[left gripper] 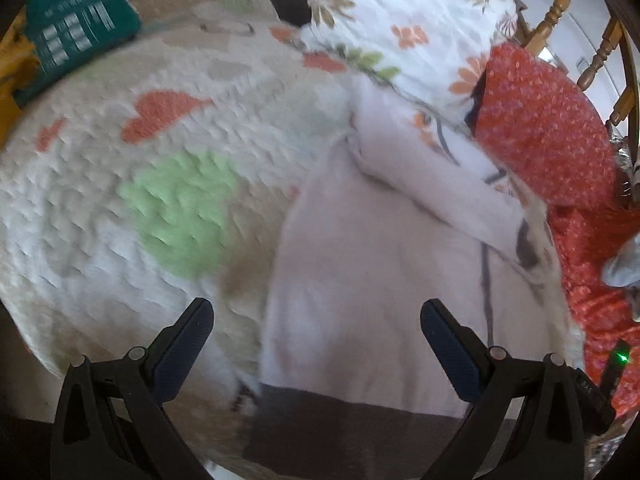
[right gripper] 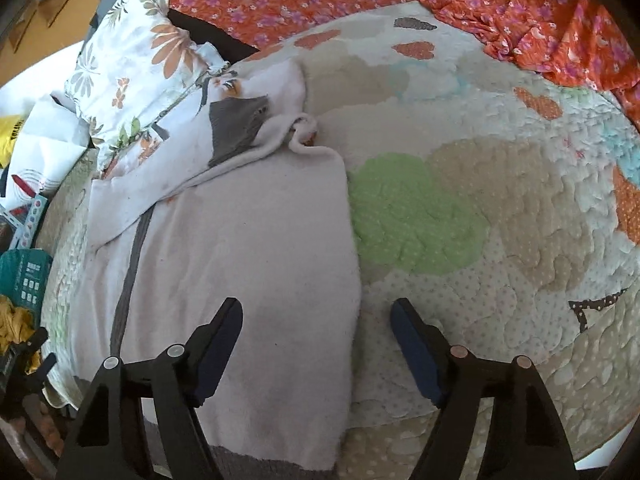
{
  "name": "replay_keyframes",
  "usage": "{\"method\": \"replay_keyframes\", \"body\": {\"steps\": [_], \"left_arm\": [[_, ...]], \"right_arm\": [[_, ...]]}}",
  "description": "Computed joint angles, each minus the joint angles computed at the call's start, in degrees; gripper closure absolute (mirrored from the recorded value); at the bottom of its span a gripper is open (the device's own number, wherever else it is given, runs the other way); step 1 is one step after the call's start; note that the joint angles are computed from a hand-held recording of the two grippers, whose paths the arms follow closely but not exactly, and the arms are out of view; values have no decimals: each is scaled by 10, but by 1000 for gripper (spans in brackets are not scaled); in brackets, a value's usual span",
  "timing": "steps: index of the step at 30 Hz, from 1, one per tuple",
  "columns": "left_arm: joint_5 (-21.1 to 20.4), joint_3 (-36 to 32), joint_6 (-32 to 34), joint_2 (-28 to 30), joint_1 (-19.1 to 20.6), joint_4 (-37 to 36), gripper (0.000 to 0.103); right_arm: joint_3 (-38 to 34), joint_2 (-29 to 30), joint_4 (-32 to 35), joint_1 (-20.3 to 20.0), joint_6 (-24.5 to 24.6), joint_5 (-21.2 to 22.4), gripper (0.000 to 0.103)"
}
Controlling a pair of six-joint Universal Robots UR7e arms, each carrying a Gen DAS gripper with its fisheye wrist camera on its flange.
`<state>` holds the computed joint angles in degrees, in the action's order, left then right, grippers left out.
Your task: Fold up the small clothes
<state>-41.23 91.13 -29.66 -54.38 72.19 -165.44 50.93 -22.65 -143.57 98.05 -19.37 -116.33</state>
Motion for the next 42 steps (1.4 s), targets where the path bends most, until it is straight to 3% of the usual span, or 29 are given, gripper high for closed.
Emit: {"method": "replay_keyframes", "body": {"steps": [7, 10, 11, 14, 17, 19, 22, 24, 27, 32, 34, 38, 39, 40, 41, 42], "left_arm": [[-15, 9, -49, -14, 14, -2, 4], [-106, 13, -69, -27, 37, 7, 4], [-134, 11, -70, -28, 44, 16, 4], [-151, 11, -49, -30, 43, 27, 4], [-200, 22, -57, -34, 49, 11, 5], [-229, 32, -68, -38, 54, 0, 18], [-218, 44, -76, -44, 48, -1, 34], [-225, 54, -80, -46, 46, -10, 38], [-246, 66, -86, -46, 46, -12, 38], [-212, 69, -74, -41, 30, 17, 36], [-214, 70, -70, -38, 29, 16, 27], [-213, 74, -74, -38, 26, 16, 26], [-207, 75, -76, -38, 24, 15, 33], [-197, 76, -81, -39, 21, 21, 51], [-184, 74, -87, -40, 19, 35, 59], [-167, 72, -99, -41, 17, 55, 80]], "right_arm": [[25, -32, 28, -22, 51, 92, 21], [38, -46, 46, -32, 74, 146, 21], [42, -52, 67, -39, 87, 183, 21], [50, -57, 117, -55, 119, 259, 21], [76, -65, 98, -48, 100, 244, 21], [81, -66, 99, -46, 93, 241, 21], [98, -72, 90, -46, 88, 243, 21], [99, -73, 94, -47, 89, 248, 21], [106, -77, 95, -50, 91, 256, 21], [128, -91, 91, -54, 93, 263, 21], [138, -96, 93, -55, 92, 265, 21], [173, -113, 87, -54, 76, 255, 22], [185, -119, 81, -53, 69, 249, 24], [194, -122, 76, -51, 62, 242, 30], [204, -125, 71, -48, 54, 229, 34], [211, -126, 68, -44, 46, 212, 44]]}}
